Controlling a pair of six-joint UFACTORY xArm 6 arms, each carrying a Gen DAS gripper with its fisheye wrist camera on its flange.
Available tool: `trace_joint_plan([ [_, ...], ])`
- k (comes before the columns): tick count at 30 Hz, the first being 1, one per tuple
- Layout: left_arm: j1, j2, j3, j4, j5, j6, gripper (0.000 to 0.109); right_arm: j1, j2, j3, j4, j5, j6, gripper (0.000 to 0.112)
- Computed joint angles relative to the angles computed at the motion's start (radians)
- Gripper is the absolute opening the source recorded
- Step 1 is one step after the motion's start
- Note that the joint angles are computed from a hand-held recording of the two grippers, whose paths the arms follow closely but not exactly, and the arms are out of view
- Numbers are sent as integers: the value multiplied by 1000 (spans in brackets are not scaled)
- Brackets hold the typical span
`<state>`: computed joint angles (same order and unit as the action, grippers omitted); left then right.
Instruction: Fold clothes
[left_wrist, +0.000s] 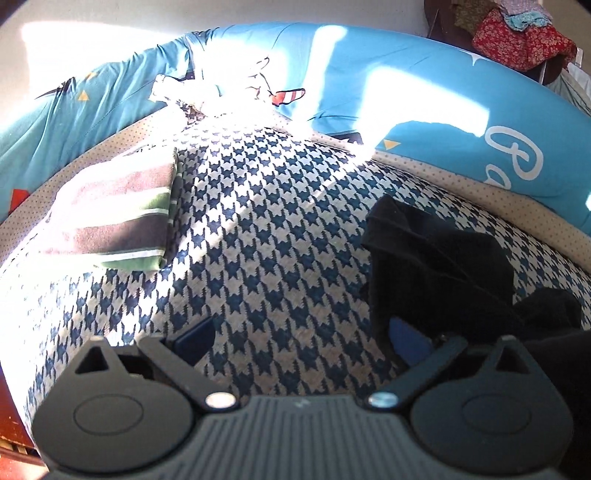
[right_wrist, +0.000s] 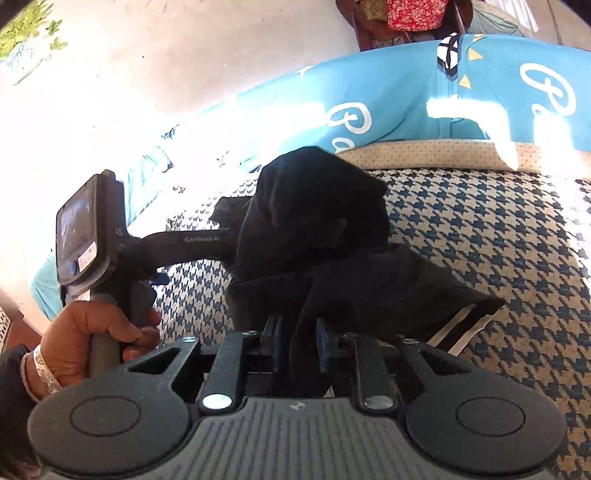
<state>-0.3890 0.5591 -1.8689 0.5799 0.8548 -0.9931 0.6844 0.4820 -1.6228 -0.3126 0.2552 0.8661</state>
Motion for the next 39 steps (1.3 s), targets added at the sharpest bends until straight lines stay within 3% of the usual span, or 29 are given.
trace_joint_plan([
  [3,3,-34,41,48,-31,-35,100,-17,-6,-1,-115,13,139,23],
  [5,17,-76,102,10,-137,-17,101,-24,4,-21,-157,49,206,30],
  [10,8,-141,218,-120,-401,186,103,-33,16,-40,-157,118,289,37],
  [13,-15,-154,257,-191,-512,337,103,-38,-1,-22,-199,146,365,48],
  [16,-42,-155,281,-308,-586,510,103,-44,-9,-11,-207,162,406,52],
  [20,-77,-152,298,-363,-633,644,103,-51,-19,13,-171,158,430,54],
  [30,-109,-112,285,-120,-681,629,103,-56,-32,32,-146,201,482,56],
  [35,-113,-81,249,-130,-638,642,103,-64,-33,52,-99,189,494,56],
  [37,-114,-69,234,-175,-610,682,88,-68,-34,61,-84,174,501,56],
  [39,-114,-61,227,-203,-588,700,82,-70,-33,60,-85,173,507,56],
])
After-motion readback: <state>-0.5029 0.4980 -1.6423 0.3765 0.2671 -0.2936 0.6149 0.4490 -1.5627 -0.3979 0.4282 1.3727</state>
